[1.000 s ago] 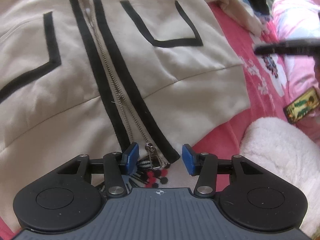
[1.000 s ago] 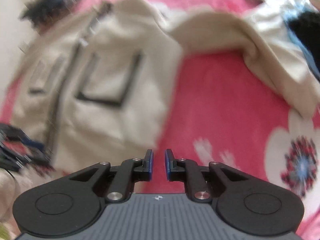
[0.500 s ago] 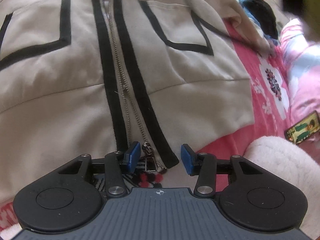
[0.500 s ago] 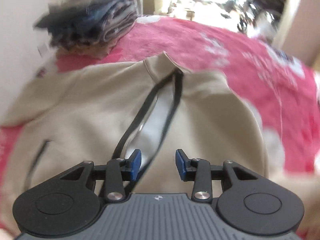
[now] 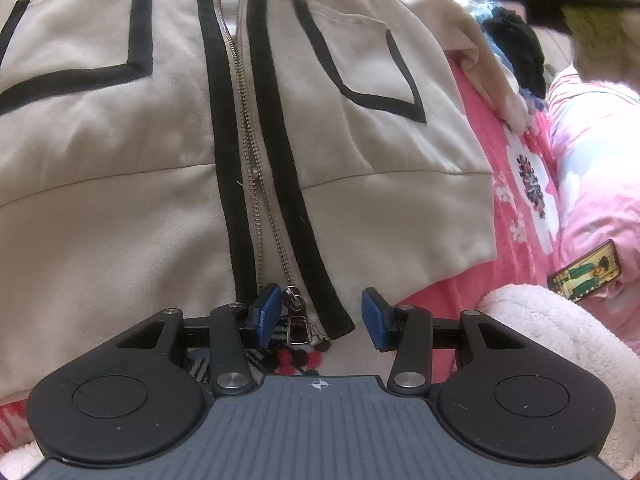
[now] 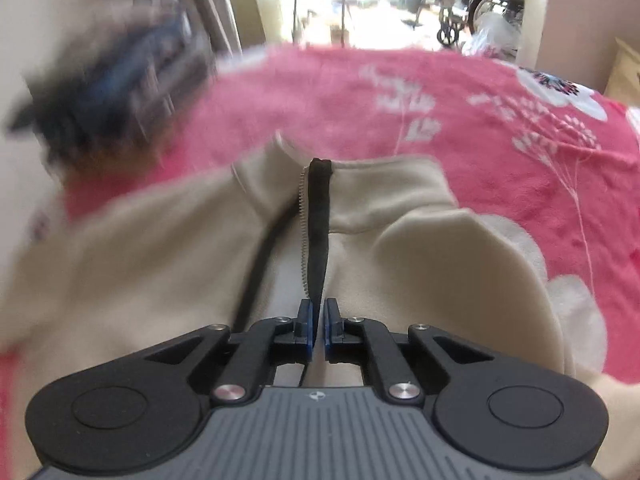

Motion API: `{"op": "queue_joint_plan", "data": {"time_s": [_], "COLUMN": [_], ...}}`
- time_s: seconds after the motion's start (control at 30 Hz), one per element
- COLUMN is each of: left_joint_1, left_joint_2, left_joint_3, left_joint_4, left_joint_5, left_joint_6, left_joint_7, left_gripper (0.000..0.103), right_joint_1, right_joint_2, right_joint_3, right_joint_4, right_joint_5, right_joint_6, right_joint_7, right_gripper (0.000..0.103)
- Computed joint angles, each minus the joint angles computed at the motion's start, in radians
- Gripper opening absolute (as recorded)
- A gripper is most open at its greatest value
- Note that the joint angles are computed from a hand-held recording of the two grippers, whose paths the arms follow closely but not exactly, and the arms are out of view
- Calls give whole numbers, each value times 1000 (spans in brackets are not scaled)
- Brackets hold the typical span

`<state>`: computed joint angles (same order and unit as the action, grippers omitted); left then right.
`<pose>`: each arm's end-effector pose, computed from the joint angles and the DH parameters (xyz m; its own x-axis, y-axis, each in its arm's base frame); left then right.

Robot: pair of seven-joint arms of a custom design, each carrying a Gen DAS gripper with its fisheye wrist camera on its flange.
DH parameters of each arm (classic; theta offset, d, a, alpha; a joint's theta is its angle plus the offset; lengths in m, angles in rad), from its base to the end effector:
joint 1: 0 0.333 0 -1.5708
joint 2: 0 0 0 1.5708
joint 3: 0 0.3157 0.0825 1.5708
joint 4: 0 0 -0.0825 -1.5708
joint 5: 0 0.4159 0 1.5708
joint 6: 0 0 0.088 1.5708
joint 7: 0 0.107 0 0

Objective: Fold clothes

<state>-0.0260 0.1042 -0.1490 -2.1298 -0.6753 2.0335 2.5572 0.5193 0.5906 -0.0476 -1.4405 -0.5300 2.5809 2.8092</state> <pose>0.5513 -0.1328 0.3359 -0.6605 -0.5494 0.5118 -0.7301 0.6290 -0.2670 0.6902 0.3709 0.3912 -0.2869 -0.9300 -0.2298 -0.7249 0.3676 -0.5826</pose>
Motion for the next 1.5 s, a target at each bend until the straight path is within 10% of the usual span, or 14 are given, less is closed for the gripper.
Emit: {"op": "queue_joint_plan", "data": {"time_s": [0.1, 0.47, 0.57, 0.77, 0.87, 0.97, 1.13, 1.2, 1.27, 1.5], "left_joint_1": [0, -7, -5, 3, 4, 5, 4, 4, 2, 2], "left_joint_2": [-3, -26, -19, 0, 4, 5, 5, 4, 5, 14], "left_joint_3": [0, 3, 5, 6, 4, 4, 2, 1, 1, 0], "left_joint_4": [-5, -30, -23, -5, -1, 0, -2, -2, 0, 9], "left_joint_5": [-3, 4, 2, -10, -9, -11, -11, -9, -6, 0], "left_joint_6": [1, 20, 10, -11, -15, -16, -15, -14, -13, -18], "left_joint_7": [4, 9, -1, -16, -22, -28, -34, -33, -36, -41], "left_gripper": [45, 45, 45, 45, 45, 45, 45, 45, 45, 45], "right_joint_1": [4, -21, -64, -3, -124, -282, -323, -303, -281, -212], "right_joint_2": [-49, 144, 82, -103, -83, -2, 127, 152, 168, 162], "right_joint_3": [-30, 12, 48, -138, -59, 103, 164, 139, 108, 8], "right_joint_4": [-91, 90, 13, -214, -193, -104, 41, 55, 83, 146], "right_joint_5": [-46, 92, 159, 50, 124, 317, 470, 489, 480, 344], "right_joint_6": [149, 104, 166, 355, 314, 244, 179, 225, 207, 211], "right_joint_7": [91, -28, -56, 82, 66, -83, -188, -176, -168, -194], "right_gripper": [6, 11, 40, 48, 53, 53, 53, 51, 16, 11]}}
